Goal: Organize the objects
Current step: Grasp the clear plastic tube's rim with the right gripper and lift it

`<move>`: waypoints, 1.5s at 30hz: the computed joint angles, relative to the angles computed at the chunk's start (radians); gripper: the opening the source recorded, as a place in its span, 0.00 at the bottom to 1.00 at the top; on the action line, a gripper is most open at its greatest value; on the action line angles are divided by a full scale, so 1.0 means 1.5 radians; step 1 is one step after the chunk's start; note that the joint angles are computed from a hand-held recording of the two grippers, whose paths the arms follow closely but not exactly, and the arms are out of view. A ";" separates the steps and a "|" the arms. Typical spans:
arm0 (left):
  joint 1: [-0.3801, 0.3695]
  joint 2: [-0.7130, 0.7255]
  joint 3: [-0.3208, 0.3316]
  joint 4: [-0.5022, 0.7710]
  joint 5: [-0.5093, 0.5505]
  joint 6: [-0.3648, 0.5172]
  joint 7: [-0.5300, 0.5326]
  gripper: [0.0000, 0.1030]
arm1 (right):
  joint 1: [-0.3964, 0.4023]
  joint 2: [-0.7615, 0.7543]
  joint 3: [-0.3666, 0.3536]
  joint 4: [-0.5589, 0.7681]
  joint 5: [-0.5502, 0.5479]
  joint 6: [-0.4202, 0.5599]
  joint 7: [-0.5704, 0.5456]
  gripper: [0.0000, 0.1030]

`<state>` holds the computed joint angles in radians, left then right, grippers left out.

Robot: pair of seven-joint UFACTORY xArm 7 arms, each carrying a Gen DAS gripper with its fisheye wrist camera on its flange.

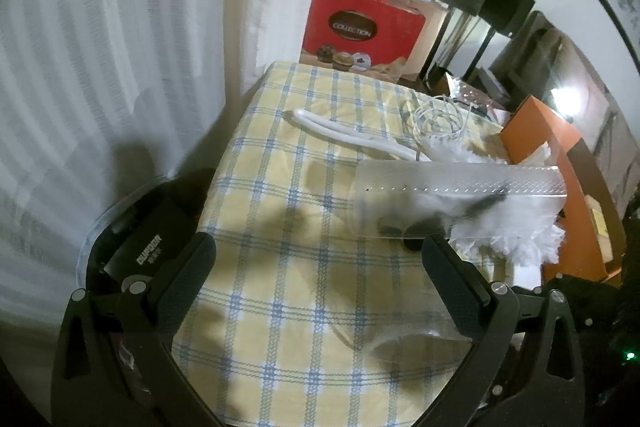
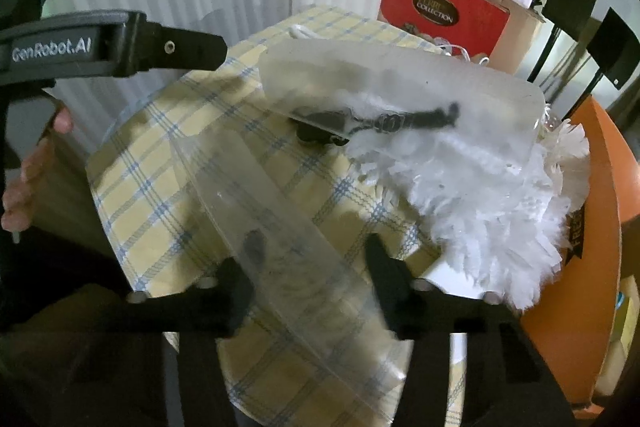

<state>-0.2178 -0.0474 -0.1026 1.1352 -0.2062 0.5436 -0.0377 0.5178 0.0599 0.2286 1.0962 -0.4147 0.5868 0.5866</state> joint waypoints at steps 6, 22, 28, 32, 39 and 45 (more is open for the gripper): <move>-0.001 -0.003 0.000 0.001 -0.007 -0.003 0.008 1.00 | -0.001 0.002 -0.003 0.000 0.001 -0.002 0.010 0.13; -0.008 -0.001 -0.002 0.014 -0.022 -0.002 0.017 1.00 | -0.029 -0.050 -0.001 -0.045 0.054 -0.064 0.035 0.03; -0.010 -0.001 -0.004 0.022 -0.026 -0.003 0.022 1.00 | -0.045 -0.088 0.004 -0.067 0.091 -0.081 0.019 0.03; -0.013 0.003 -0.006 0.029 -0.026 -0.001 0.022 1.00 | -0.061 -0.124 0.012 -0.083 0.076 -0.076 0.042 0.03; -0.024 0.005 -0.013 0.034 -0.044 0.003 0.043 1.00 | -0.101 -0.202 0.017 -0.110 0.083 -0.065 0.065 0.03; -0.035 0.031 -0.023 0.061 0.012 -0.012 0.038 1.00 | -0.137 -0.258 0.022 -0.137 0.094 -0.054 0.075 0.03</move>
